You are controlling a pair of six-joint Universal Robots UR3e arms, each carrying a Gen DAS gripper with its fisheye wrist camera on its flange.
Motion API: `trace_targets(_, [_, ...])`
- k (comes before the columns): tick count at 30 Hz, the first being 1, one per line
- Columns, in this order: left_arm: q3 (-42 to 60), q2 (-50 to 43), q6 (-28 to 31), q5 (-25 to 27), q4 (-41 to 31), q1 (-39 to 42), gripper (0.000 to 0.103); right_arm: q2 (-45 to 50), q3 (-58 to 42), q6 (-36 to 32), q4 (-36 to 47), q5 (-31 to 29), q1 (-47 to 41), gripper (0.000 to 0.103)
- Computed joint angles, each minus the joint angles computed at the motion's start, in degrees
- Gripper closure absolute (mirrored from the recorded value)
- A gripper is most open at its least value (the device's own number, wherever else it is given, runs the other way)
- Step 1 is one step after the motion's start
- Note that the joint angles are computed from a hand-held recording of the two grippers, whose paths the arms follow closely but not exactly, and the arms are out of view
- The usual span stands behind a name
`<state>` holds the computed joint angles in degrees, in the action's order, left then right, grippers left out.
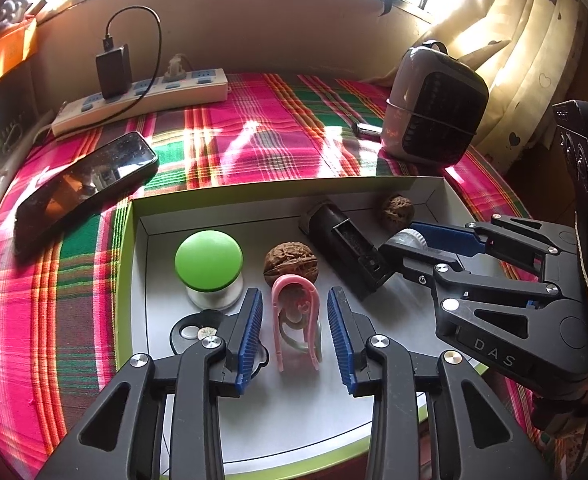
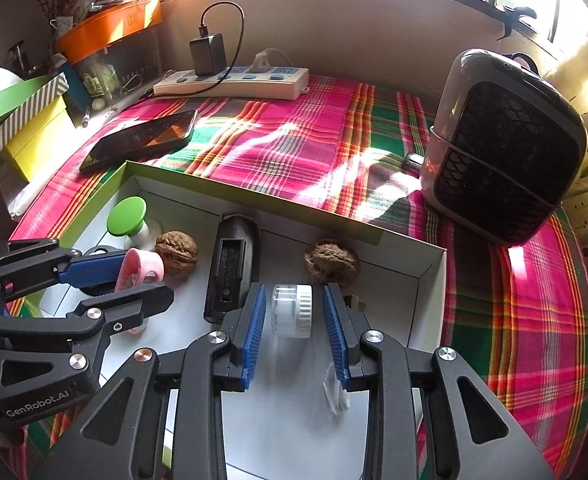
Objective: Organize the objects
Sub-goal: 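Open both tools to release the pink clip and white container in the box, then lift both open tools away from the box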
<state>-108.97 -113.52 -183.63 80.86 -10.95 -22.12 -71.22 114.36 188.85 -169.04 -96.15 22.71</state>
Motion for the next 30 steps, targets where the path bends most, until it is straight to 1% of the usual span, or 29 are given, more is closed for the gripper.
trace_targets(11, [-3.57, 2.91, 0.35, 0.07, 2.0, 0.44, 0.067, -1.61, 1.39, 0.87, -0.41, -2.17, 1.52, 0.071])
trace_targets(15, [-5.46, 4.75, 0.46, -0.1, 2.77, 0.74, 0.067, -3.18, 2.79, 1.38, -0.84, -2.6, 1.56, 0.071])
trace_targets(18, [-6.83, 5.94, 0.34, 0.79, 3.6, 0.55, 0.067, -4.65, 4.01, 1.99, -1.0, -2.87, 1.58, 0.071])
trace_targets(21, [-8.4, 7.38, 0.13, 0.31, 3.87, 0.99, 0.067, -6.22, 5.42, 2.44, -1.42, -3.27, 1.75, 0.071])
trace_targets(30, [-14.67, 12.49, -0.96, -0.06, 7.61, 1.53, 0.067, -10.47, 10.04, 4.73, -3.15, -4.99, 3.0, 0.071])
